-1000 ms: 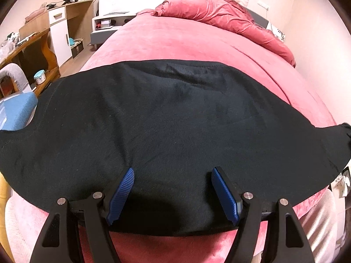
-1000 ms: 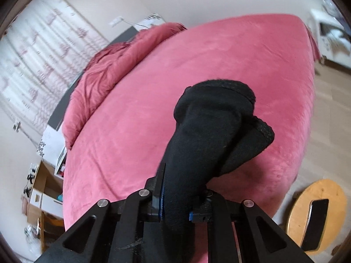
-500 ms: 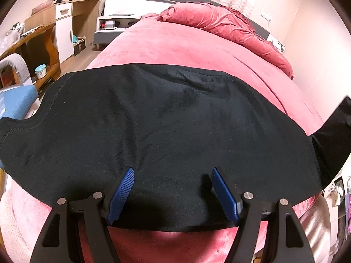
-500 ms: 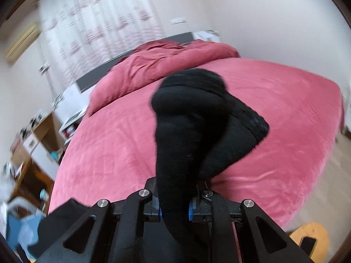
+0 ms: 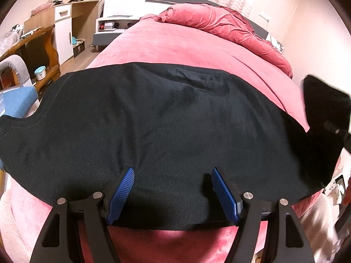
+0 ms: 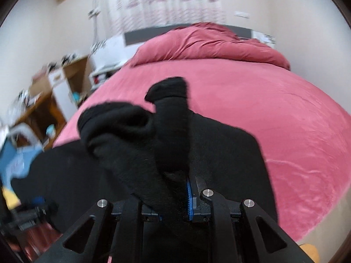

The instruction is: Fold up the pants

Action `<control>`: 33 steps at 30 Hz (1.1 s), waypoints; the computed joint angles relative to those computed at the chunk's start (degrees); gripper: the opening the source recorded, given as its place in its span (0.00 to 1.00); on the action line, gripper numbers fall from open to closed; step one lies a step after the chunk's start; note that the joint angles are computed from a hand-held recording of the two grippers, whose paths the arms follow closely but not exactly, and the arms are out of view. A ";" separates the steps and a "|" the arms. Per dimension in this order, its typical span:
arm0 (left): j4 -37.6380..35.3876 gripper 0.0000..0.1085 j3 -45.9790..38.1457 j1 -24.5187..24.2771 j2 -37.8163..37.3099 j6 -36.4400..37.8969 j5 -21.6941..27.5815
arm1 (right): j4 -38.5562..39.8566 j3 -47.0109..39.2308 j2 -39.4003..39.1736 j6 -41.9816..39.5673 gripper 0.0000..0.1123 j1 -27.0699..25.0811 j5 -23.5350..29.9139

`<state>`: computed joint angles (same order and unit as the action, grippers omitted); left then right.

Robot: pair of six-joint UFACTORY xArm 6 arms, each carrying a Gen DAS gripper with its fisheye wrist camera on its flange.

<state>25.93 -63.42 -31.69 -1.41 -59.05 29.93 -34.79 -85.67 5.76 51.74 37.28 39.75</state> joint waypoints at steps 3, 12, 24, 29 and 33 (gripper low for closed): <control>0.22 0.69 -0.16 -0.06 0.08 -0.40 0.15 | -0.09 0.74 1.59 -2.34 0.18 1.55 -0.11; -1.36 0.69 0.18 -0.10 -0.30 -0.69 -1.22 | 9.98 1.92 3.51 -14.25 0.64 2.77 0.18; -29.08 0.69 -8.40 -3.58 6.15 23.40 -9.85 | 3.81 20.96 -14.56 2.27 0.63 -5.29 -16.50; -37.21 0.69 -22.56 -4.52 16.52 29.34 -2.96 | 5.71 24.66 -18.05 13.00 0.31 -11.36 -12.69; -45.29 0.67 -32.71 -4.30 24.39 32.50 2.28 | 14.08 28.76 -18.45 10.93 0.21 -14.50 -19.60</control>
<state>-19.36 -96.13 -36.00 22.98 -26.56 32.21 -20.71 -56.91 -12.69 62.67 22.78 20.15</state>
